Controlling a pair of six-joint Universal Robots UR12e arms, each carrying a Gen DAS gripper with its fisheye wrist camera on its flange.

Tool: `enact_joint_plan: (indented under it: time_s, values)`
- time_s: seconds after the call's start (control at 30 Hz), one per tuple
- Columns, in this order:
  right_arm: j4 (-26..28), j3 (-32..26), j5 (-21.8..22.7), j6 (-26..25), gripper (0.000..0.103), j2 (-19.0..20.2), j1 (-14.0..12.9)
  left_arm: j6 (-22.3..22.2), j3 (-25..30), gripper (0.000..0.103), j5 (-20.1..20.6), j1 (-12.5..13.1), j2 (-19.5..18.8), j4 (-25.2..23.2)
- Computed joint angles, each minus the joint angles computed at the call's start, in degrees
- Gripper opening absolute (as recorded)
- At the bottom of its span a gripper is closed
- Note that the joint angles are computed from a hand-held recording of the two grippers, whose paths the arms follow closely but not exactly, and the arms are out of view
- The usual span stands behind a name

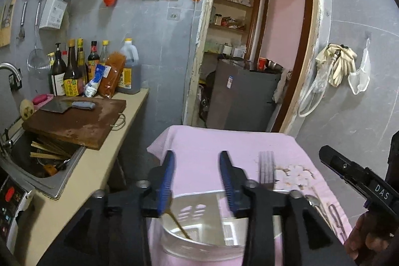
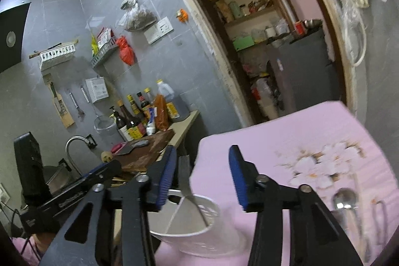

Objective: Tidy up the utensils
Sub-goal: 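Carry the fork over the white caddy and release it inside with the right tool, then grasp the metal tongs with the right tool while the left tool grasps a silver spoon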

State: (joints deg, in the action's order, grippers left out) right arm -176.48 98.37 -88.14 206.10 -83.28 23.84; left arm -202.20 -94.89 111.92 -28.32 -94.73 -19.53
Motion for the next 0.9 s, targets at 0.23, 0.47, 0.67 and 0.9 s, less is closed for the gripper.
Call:
enact_joint_plan:
  time_s: [0.23,0.47,0.67,0.9]
  values:
    - [2.1,2.9,-5.7,-3.5,0.069,-4.3,-0.9,2.1,2.0,0.081,5.2,-3.5,-1.3,1.5]
    - [2.3,6.5,-15.6,-8.4,0.094,-8.7,-1.3,0.8,3.4,0.097,9.0,-7.1,-3.1,3.7]
    - [5.1,9.5,-16.2,-10.5,0.095,-12.6,-3.6,0.6,5.1,0.098,9.4,-9.8,-4.9,4.2]
    - [9.2,12.3,-14.9,-10.0,0.095,-15.4,-7.4,0.8,7.8,0.098,8.1,-12.2,-7.6,2.2]
